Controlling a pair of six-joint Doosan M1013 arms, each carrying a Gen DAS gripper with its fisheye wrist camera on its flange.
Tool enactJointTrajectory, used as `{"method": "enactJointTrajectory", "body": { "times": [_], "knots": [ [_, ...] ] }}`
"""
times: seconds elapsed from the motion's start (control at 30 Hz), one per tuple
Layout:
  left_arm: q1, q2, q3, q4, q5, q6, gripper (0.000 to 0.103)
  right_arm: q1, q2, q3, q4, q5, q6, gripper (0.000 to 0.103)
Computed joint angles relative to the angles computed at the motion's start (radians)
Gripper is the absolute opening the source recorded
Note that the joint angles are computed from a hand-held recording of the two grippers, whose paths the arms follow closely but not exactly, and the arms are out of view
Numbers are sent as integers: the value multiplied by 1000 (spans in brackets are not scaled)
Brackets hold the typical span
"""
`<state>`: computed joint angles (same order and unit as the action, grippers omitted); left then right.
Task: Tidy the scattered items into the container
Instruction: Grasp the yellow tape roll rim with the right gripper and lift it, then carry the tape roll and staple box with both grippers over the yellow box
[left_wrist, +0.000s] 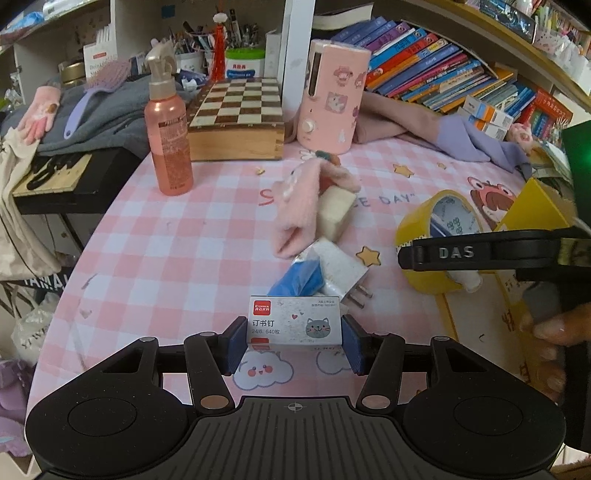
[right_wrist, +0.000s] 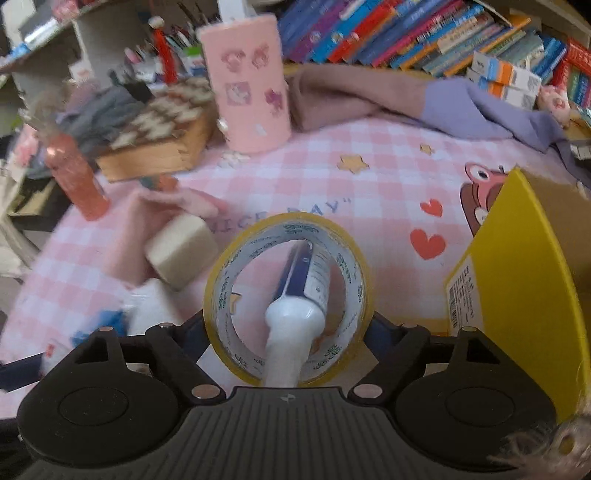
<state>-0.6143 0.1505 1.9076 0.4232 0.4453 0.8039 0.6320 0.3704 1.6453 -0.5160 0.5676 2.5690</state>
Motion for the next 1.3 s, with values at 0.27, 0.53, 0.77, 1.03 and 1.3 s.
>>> {"method": "enactJointTrajectory", "body": {
  "times": [0.27, 0.53, 0.77, 1.03, 1.3],
  "knots": [
    [-14, -32, 26, 82, -34, -72, 52, 27, -54, 40, -48, -48, 32, 82],
    [-43, -80, 66, 199, -38, -185, 52, 59, -94, 83, -74, -64, 71, 82],
    [-68, -119, 98, 306, -31, -294, 52, 86, -125, 111, -149, -67, 145, 82],
    [-75, -175, 132, 402, -38, -404, 52, 116, -178, 160, -238, -70, 245, 82],
    [-97, -229, 171, 415, -44, -411, 52, 176, -226, 208, -354, -47, 345, 82]
  ]
}}
